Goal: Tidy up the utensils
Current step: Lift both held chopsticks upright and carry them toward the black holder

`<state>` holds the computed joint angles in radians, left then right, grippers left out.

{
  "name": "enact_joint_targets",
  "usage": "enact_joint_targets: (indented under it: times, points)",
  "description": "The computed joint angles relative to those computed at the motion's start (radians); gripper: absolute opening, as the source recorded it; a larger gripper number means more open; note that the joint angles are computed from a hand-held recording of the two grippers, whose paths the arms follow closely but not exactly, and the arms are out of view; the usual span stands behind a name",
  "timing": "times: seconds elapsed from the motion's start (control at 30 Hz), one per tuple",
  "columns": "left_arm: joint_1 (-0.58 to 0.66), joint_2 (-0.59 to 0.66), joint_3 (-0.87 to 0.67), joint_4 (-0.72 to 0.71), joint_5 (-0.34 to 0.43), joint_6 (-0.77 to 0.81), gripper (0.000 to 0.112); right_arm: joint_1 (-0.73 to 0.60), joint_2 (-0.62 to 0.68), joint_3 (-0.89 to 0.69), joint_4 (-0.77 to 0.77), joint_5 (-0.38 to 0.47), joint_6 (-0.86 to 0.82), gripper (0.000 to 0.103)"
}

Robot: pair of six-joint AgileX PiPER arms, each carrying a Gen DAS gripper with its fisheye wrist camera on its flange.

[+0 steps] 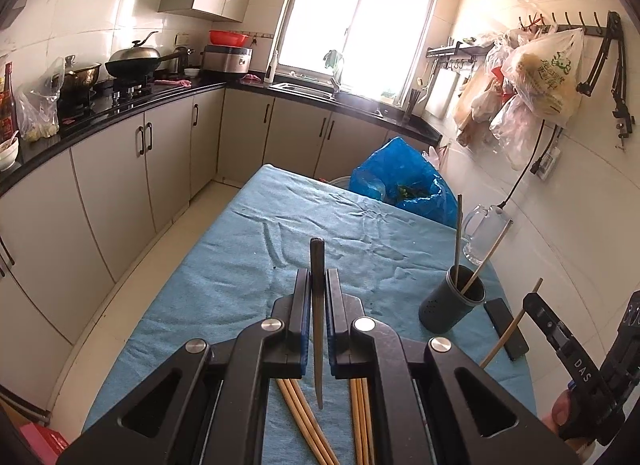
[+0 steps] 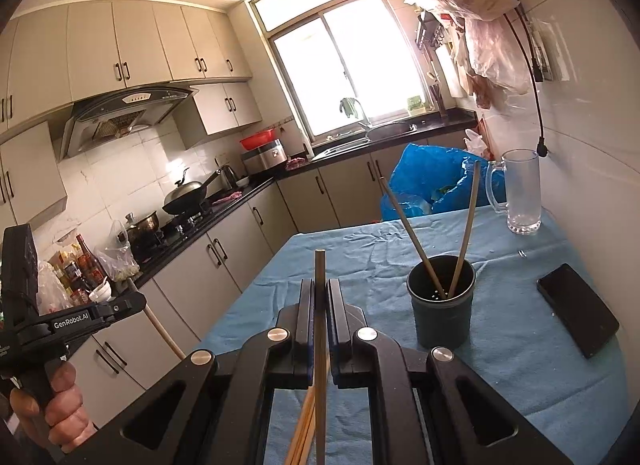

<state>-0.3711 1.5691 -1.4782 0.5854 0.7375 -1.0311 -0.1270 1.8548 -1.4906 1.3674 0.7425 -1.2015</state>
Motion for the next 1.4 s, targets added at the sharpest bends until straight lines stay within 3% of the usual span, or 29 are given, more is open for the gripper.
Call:
enact_joint_targets:
  times: [0.83, 1.13, 1.4]
  points:
    - [-0.019, 0.024, -0.038, -0.013, 0.005, 0.026, 0.006, -0.027, -0.009, 0.005, 0.016, 0.004, 0.016, 0.006]
    - [-0.036, 0.097, -0.178, -0.076, 0.039, 0.129, 0.006, -0.072, 0.01, -0.038, 0.016, 0.009, 0.049, 0.006]
    - [-0.059, 0.225, -0.422, -0.159, 0.107, 0.26, 0.006, -0.124, 0.035, -0.108, -0.004, 0.018, 0.106, 0.006]
